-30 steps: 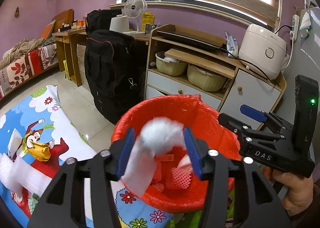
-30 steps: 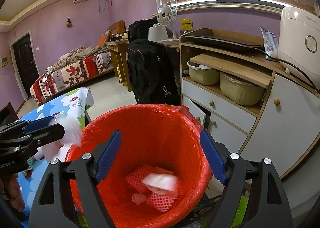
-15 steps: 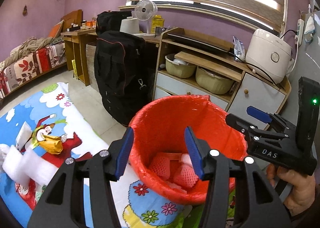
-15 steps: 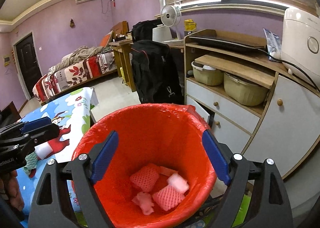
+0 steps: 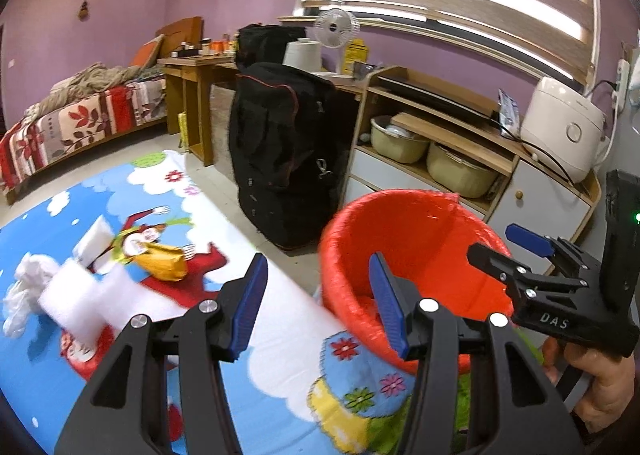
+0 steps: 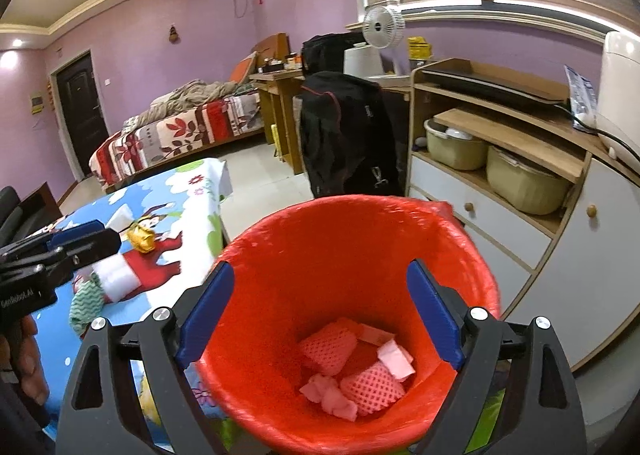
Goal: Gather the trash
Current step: 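Move both grippers back over the bed toward the foam blocks and cloth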
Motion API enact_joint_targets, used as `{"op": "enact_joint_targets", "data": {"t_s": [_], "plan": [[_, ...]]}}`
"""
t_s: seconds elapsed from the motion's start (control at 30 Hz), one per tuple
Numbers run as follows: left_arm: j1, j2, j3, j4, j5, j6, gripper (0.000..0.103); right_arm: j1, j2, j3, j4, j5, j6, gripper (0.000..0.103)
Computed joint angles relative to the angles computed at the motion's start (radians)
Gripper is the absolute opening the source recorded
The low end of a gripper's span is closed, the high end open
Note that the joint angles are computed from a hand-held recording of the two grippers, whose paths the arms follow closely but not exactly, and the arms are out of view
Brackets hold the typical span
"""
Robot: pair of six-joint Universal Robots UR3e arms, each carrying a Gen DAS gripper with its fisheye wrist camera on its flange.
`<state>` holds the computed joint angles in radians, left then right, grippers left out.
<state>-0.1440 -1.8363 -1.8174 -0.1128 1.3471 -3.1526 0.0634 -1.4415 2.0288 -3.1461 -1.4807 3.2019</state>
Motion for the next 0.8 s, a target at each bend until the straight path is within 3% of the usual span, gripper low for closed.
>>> {"op": "enact_joint_targets", "data": {"t_s": [0.8], "plan": [[0.343,0.327,-0.391,0.06,-0.095,0.041,0.051,0.268,0.2,-0.281,0.114,-0.029,0.01,0.083]]}}
